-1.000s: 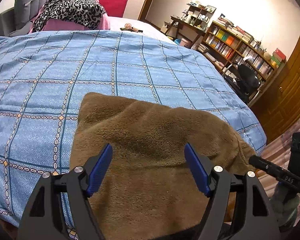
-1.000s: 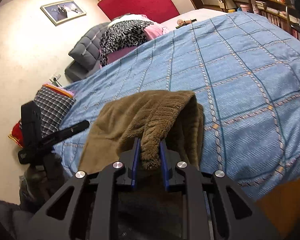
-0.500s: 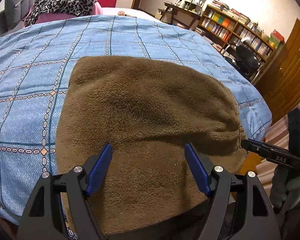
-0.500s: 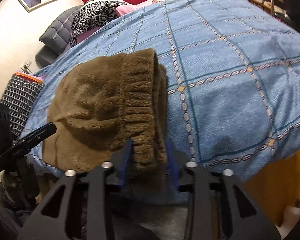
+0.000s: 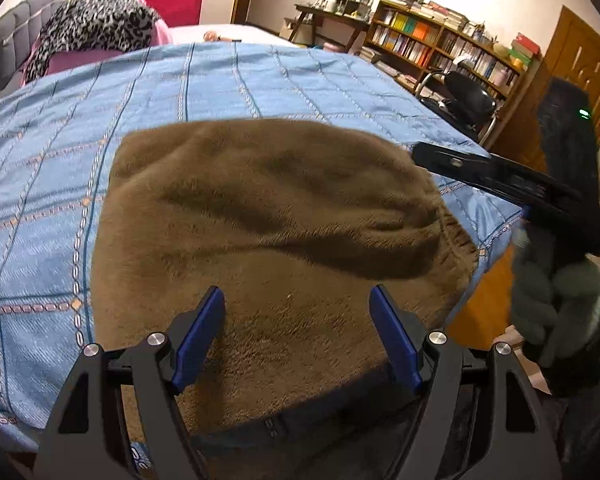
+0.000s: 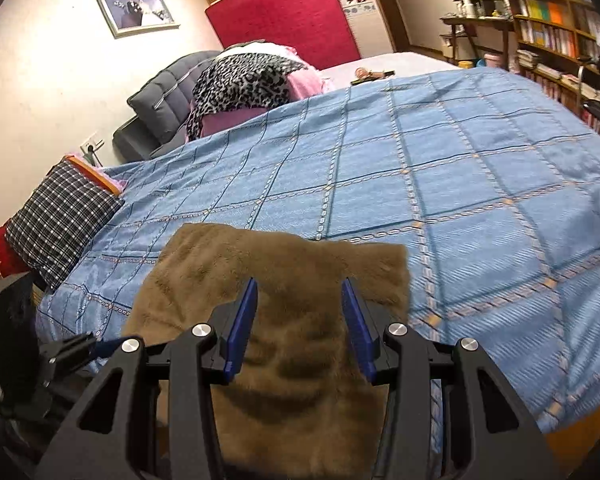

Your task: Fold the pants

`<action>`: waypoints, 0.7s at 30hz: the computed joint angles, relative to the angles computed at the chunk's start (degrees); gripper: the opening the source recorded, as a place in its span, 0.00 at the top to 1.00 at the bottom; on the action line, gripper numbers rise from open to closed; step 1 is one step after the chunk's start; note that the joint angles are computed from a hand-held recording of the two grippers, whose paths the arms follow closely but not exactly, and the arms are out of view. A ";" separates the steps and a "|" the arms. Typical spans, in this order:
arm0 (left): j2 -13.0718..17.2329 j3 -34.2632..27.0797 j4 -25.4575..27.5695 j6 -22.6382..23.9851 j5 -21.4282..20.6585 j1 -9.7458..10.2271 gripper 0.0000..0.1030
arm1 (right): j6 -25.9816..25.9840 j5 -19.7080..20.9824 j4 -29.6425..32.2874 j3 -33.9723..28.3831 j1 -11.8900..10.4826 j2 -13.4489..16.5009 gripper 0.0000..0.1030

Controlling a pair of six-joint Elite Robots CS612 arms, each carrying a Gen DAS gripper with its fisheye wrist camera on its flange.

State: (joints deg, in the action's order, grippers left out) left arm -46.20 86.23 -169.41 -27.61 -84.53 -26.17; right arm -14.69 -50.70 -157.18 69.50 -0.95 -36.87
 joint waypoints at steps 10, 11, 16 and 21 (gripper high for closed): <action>1.33 -0.45 1.61 2.26 0.64 -0.21 0.27 | 2.28 -2.97 3.10 -5.30 0.51 4.71 0.57; 1.52 -0.52 1.46 2.75 0.71 -0.26 0.25 | 2.23 -2.84 2.60 -5.10 0.49 4.82 0.57; 2.58 -0.73 -1.26 3.44 -1.44 0.11 0.17 | 1.65 0.05 1.10 -5.65 -0.16 6.19 0.57; 1.77 0.00 -1.76 3.32 -0.68 -0.11 0.18 | -0.01 -1.71 -1.67 -2.82 0.05 4.06 0.55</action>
